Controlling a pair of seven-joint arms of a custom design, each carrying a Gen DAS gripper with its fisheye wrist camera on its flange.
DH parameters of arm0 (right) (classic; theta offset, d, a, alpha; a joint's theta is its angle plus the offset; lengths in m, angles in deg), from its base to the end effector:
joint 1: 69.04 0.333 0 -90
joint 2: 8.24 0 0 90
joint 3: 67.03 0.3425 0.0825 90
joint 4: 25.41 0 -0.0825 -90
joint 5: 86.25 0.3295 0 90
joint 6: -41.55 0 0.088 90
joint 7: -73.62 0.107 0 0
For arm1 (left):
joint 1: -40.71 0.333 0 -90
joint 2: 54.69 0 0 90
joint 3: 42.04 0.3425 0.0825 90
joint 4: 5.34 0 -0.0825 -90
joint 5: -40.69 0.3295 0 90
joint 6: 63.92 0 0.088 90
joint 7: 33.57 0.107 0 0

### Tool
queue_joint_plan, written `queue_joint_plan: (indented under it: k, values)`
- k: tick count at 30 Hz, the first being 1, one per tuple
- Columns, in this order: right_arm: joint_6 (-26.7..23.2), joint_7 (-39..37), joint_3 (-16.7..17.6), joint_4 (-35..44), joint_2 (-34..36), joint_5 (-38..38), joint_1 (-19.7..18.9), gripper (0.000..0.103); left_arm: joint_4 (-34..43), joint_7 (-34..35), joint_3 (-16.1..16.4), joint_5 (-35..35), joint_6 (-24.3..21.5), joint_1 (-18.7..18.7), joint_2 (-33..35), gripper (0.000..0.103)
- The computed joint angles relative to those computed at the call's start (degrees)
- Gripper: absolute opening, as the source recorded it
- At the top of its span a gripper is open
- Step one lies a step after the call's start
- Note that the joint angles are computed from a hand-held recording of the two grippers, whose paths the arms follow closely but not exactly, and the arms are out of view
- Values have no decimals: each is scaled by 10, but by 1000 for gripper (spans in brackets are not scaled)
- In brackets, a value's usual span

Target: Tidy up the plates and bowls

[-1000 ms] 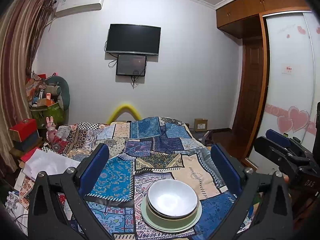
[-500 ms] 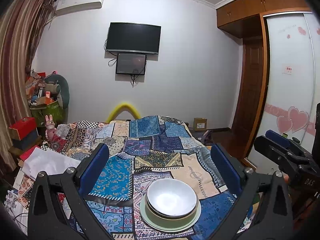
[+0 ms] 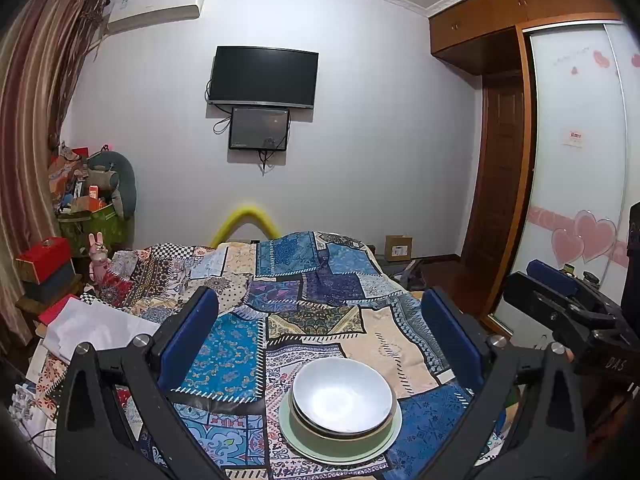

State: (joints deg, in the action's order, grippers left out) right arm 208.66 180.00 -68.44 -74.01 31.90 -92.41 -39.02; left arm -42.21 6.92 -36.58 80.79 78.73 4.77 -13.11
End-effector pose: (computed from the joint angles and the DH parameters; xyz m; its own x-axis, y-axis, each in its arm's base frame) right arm 0.6363 0.3660 0.6956 0.4254 -0.8914 -0.1561 -0.2484 0.0509 -0.9673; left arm 0.6051 -0.4081 0.7134 -0.0950 -0.9922 0.0805 -0.2753 -0.0515 -0.9600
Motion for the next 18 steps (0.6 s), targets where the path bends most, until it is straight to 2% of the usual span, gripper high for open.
queue_joint_plan:
  k: [16, 18]
  values:
    - [-5, 2, -3, 7, 4, -2, 1, 103, -4, 14, -5, -15, 11, 4, -2, 103]
    - [-6, 1, -2, 8, 5, -2, 1, 103, 14, 22, -7, -22, 2, 5, 7, 103]
